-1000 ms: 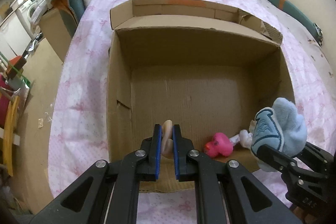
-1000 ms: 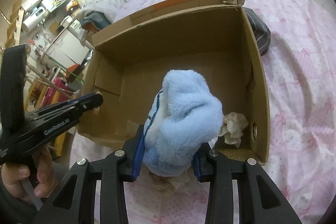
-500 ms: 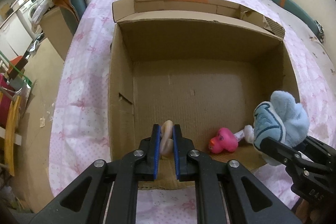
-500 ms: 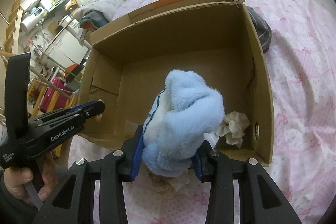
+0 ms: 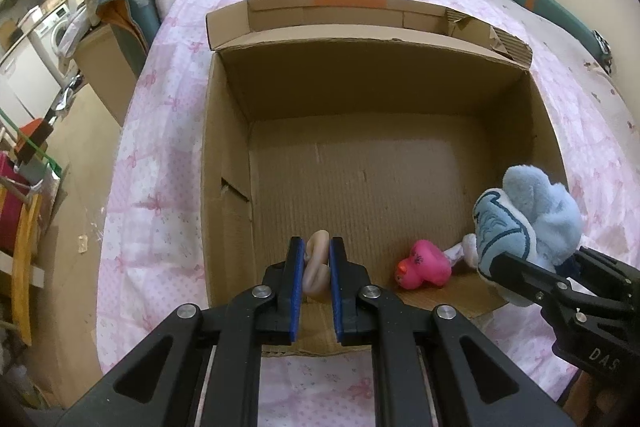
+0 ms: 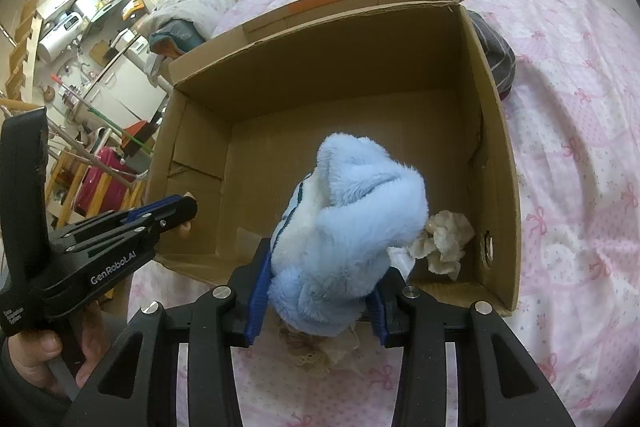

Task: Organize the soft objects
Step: 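Open both tools to drop the sponge roll and blue sock in the box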

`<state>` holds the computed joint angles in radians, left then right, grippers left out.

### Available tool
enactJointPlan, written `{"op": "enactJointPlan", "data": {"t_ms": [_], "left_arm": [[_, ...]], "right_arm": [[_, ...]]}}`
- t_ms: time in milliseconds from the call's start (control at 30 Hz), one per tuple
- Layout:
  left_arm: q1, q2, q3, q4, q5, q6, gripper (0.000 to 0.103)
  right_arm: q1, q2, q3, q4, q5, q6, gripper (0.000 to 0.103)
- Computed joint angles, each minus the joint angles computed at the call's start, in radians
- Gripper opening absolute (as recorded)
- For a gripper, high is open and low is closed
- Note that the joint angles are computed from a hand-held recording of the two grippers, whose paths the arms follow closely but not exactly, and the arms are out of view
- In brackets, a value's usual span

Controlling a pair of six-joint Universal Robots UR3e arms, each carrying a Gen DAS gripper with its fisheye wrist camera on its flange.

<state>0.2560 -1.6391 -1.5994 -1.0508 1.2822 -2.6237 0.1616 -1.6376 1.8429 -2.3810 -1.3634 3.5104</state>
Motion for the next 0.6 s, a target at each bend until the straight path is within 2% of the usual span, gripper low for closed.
{"op": "enactJointPlan", "data": {"t_ms": [100,233,367,433,533,600], "left_arm": [[-0.007,0.007,-0.015,0.028,0.014,-0.007,0.02],[-0.004,0.021,-0.028,0.045,0.005,-0.01,0.044],[0.0,0.035,-0.042,0.067,-0.006,-0.01,0.057],[-0.001,0.039,-0.051,0.088,0.002,-0.018,0.061],[0.006,0.038,-0.045,0.078,-0.013,-0.02,0.062],[0.015,0.039,-0.043,0.074,-0.026,-0.024,0.063]], "right_arm": [[0.001,0.003,-0.002,0.001,-0.001,0.005,0.046],[0.009,0.005,-0.005,-0.006,-0.01,0.006,0.046],[0.0,-0.003,0.009,-0.026,-0.006,0.016,0.048],[-0.008,-0.006,0.015,-0.032,0.003,0.013,0.049],[-0.01,-0.009,0.02,-0.043,0.001,0.014,0.059],[-0.004,-0.014,0.02,-0.053,-0.022,0.019,0.062]]}}
